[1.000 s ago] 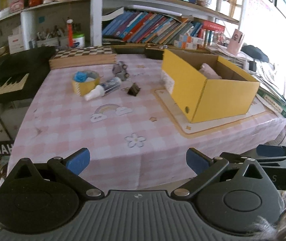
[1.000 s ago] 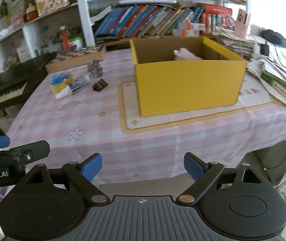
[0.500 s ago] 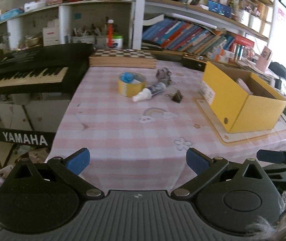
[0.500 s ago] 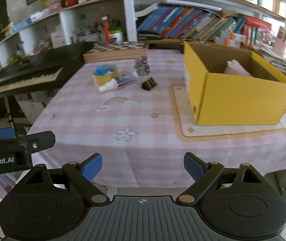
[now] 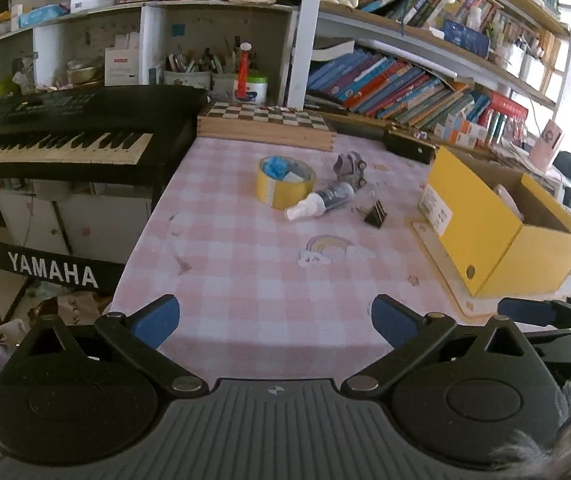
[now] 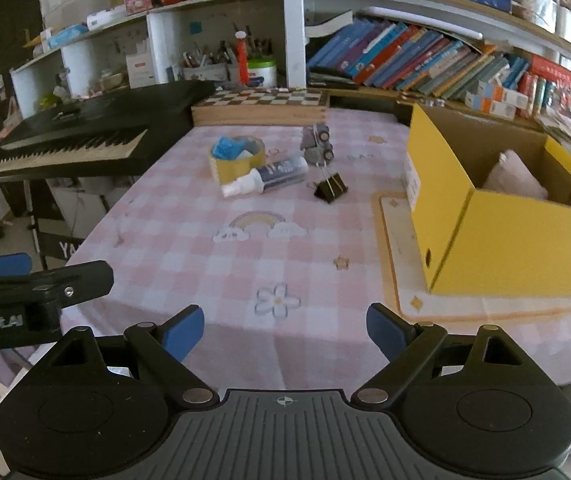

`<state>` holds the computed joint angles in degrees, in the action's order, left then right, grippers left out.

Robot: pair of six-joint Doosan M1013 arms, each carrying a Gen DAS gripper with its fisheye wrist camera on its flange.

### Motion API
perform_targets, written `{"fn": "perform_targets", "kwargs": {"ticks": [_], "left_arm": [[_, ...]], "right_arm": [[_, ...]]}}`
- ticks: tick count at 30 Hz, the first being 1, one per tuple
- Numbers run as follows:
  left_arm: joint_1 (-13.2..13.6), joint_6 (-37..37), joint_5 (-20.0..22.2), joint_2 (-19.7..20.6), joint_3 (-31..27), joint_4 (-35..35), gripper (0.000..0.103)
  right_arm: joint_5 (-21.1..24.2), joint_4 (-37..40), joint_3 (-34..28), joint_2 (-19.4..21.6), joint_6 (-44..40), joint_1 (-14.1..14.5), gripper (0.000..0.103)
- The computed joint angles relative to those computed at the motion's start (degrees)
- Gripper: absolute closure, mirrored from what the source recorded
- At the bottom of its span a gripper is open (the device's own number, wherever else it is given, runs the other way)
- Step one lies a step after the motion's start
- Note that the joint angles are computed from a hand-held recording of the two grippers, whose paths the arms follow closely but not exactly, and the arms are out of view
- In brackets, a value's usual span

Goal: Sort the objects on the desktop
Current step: 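Withdraw both tools from the box back toward the remaining items, then grasp the yellow tape roll with the left tool while the right tool grasps the black binder clip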

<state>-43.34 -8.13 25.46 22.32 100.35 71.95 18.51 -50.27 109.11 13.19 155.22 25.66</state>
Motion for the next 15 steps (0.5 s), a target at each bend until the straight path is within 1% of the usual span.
{"fn": "perform_targets", "kwargs": {"ticks": [5, 10, 15], "left_arm": [[1.2, 1.0, -0.4, 1.7, -2.6, -1.6, 0.0], [2.4, 5.9, -0.7, 4.1, -6.3, -6.3, 0.0], [3.3, 12.1, 0.3, 6.8, -10.5, -11.4, 0.0]], "right_arm": [[-1.7, 3.0, -2.4, 2.1, -5.6, -1.6, 0.013], [-2.2, 7.3, -5.1, 4.5, -11.7, -3.5, 0.014], [-2.2, 11.9, -8.0, 7.1, -17.4, -5.1, 0.014]]}}
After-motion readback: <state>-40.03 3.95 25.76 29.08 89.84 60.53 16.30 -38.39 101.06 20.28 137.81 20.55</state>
